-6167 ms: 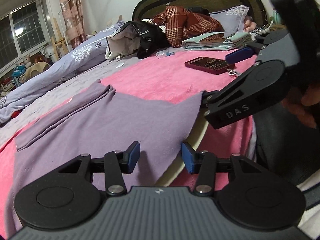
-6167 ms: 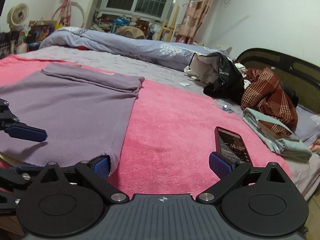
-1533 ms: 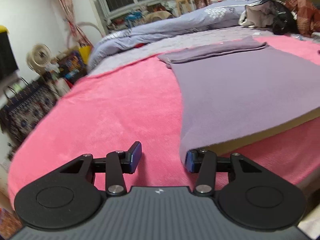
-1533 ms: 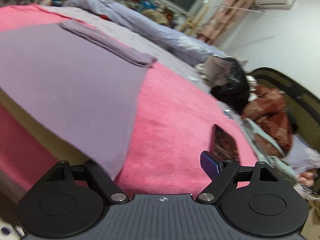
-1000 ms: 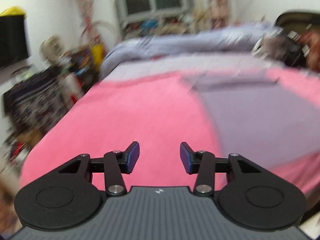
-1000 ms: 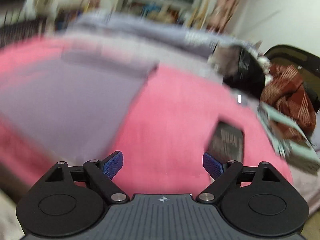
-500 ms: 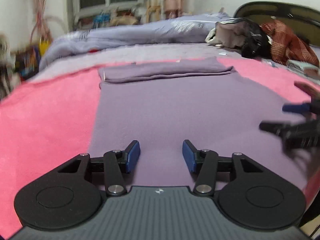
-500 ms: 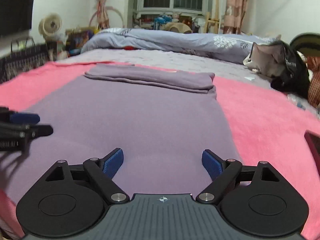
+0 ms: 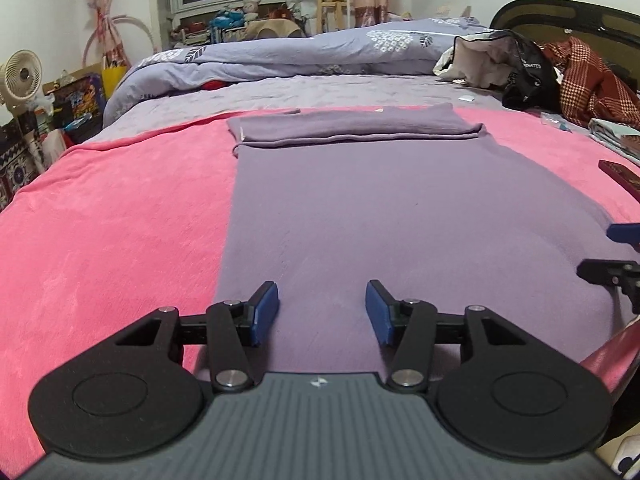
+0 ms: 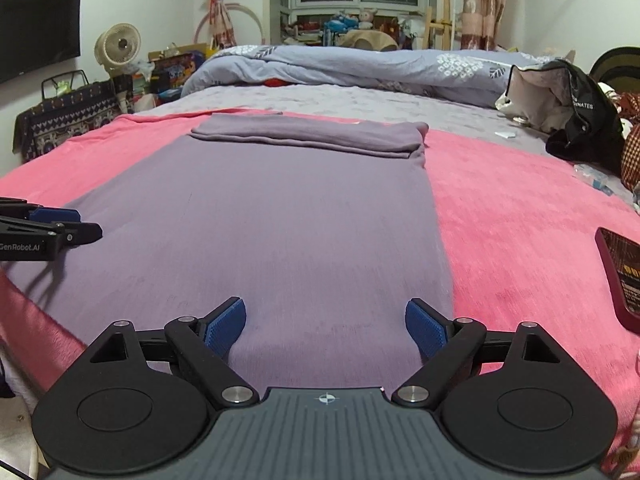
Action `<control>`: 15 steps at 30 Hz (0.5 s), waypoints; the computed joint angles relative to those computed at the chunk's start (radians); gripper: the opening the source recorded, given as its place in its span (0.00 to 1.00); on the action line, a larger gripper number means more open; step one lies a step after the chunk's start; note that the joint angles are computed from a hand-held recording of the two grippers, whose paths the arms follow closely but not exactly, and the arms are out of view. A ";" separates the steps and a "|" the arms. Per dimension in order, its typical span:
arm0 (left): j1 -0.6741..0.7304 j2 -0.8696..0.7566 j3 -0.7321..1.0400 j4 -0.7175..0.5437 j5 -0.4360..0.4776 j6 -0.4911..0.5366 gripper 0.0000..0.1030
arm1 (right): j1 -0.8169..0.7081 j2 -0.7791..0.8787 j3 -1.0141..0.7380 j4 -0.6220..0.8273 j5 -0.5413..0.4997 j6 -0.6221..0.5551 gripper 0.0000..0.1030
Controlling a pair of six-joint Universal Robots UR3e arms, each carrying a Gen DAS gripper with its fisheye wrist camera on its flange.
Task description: Fold clothes
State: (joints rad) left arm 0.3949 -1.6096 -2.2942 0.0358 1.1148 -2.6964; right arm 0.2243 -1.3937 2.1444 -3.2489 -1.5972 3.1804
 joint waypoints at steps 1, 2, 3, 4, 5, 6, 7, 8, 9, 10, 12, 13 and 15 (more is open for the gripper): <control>-0.003 0.002 -0.001 -0.001 0.008 -0.001 0.54 | -0.002 -0.007 0.003 0.007 0.003 -0.001 0.85; -0.007 0.005 -0.001 -0.002 0.015 -0.002 0.54 | -0.013 -0.005 0.000 0.011 0.012 -0.008 0.85; -0.006 0.012 -0.004 -0.008 0.017 0.000 0.54 | -0.015 -0.014 0.004 0.020 0.015 -0.010 0.85; 0.002 0.023 -0.009 -0.019 0.012 0.005 0.54 | -0.017 -0.023 0.010 0.025 0.018 -0.013 0.85; 0.009 0.035 -0.014 -0.031 0.007 0.009 0.54 | -0.019 -0.032 0.018 0.031 0.021 -0.016 0.86; 0.017 0.047 -0.020 -0.042 0.002 0.015 0.54 | -0.022 -0.042 0.025 0.037 0.024 -0.020 0.86; 0.026 0.059 -0.026 -0.054 -0.004 0.021 0.54 | -0.024 -0.053 0.033 0.044 0.027 -0.024 0.86; 0.034 0.072 -0.035 -0.062 -0.009 0.029 0.54 | -0.029 -0.065 0.044 0.050 0.031 -0.031 0.87; 0.043 0.086 -0.044 -0.071 -0.015 0.038 0.54 | -0.041 -0.084 0.062 0.055 0.043 -0.045 0.87; 0.054 0.102 -0.054 -0.082 -0.021 0.049 0.54 | -0.046 -0.098 0.074 0.061 0.048 -0.054 0.87; 0.085 0.143 -0.080 -0.114 -0.044 0.076 0.54 | -0.049 -0.119 0.091 0.076 0.049 -0.067 0.87; 0.103 0.165 -0.092 -0.134 -0.058 0.091 0.54 | -0.050 -0.130 0.098 0.084 0.050 -0.074 0.88; 0.137 0.213 -0.115 -0.178 -0.082 0.125 0.54 | -0.053 -0.152 0.113 0.102 0.052 -0.087 0.88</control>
State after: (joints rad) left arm 0.5324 -1.3967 -2.4095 -0.1420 1.0326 -2.5716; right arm 0.1710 -1.5452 2.2574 -3.1473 -1.5452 3.0933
